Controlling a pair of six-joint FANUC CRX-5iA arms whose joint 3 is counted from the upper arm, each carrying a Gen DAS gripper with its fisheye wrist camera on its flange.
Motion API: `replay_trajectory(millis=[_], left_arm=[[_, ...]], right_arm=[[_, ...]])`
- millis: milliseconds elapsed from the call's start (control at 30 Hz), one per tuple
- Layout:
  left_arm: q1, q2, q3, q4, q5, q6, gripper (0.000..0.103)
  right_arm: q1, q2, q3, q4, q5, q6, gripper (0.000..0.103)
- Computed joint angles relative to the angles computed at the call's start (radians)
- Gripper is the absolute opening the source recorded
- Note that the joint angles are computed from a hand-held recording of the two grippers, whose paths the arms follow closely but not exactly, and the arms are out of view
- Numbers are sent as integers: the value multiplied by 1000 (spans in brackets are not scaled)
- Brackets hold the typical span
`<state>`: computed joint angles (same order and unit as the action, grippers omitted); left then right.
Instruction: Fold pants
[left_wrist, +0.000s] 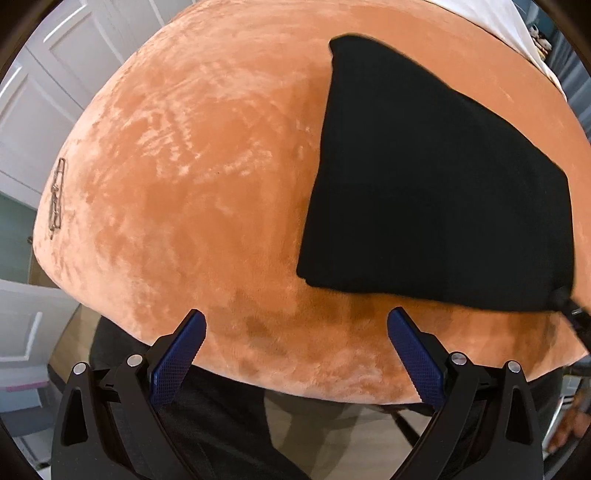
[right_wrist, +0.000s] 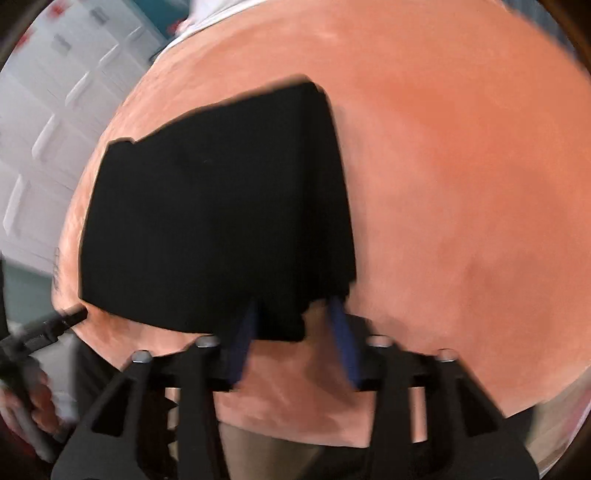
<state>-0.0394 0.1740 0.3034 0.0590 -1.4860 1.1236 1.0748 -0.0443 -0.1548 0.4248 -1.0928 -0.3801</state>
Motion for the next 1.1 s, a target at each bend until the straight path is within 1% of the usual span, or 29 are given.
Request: replay_trajectory(millis=[33,67,100,133,167,267,333,400,467,500,567,600,633,667,700,733,767,800,867,900,967,1000,1100], left_arm=[[3,-11,-9,-2,14,-3,97],[6,-17,-17,-2,25,-3,97],[14,-28,-26,12,37,0,97],[18,-33,-31,25,42,0,97],[24,-40,-33,45,45,0,97],[24,-44,-28,131,61,-10,97],[6,-31,-12,145,77,-18,97],[-43,-2,19,83,99,-15,97],[-95,43,72,-38,92,33,97],[-106,66,91,-66,79,47,97],[-98,105,106,-66,58,60,98],[-88,113,102,-49,53,63,98],[-72,123,98,-13,53,65,98],[-61,128,96,11,50,66,98],[-55,132,97,20,46,63,98],[-51,138,103,26,36,60,98],[-46,144,111,34,26,53,98],[-39,142,111,45,28,45,98],[-23,123,99,66,42,34,98],[-18,114,99,68,46,37,98],[-6,92,87,92,57,35,98],[-2,84,81,108,60,33,98],[-12,59,75,139,63,29,98]], right_arm=[[23,-26,-32,63,14,-97,42],[46,-29,-29,124,-24,-141,42],[61,-10,7,153,-91,-133,43],[70,14,54,176,-155,-89,43],[70,31,86,191,-184,-49,43],[35,124,242,214,-242,178,43],[-8,162,287,217,-206,264,43],[-54,200,335,178,-161,343,42],[-99,250,395,136,-150,446,42],[-123,292,440,108,-161,506,42],[-172,347,501,39,-173,606,42],[-189,374,524,19,-183,635,42],[-219,408,557,-32,-210,687,42],[-238,421,559,-64,-208,709,41],[-265,405,519,-83,-155,707,41],[-275,391,498,-84,-126,695,40],[-287,382,500,-96,-117,682,39],[-294,357,488,-95,-93,643,41],[-273,265,384,16,-36,499,42],[-260,225,336,60,-27,445,45],[-227,132,224,126,-32,339,45],[-205,81,165,141,-61,291,45],[-150,-13,46,121,-122,228,46]])
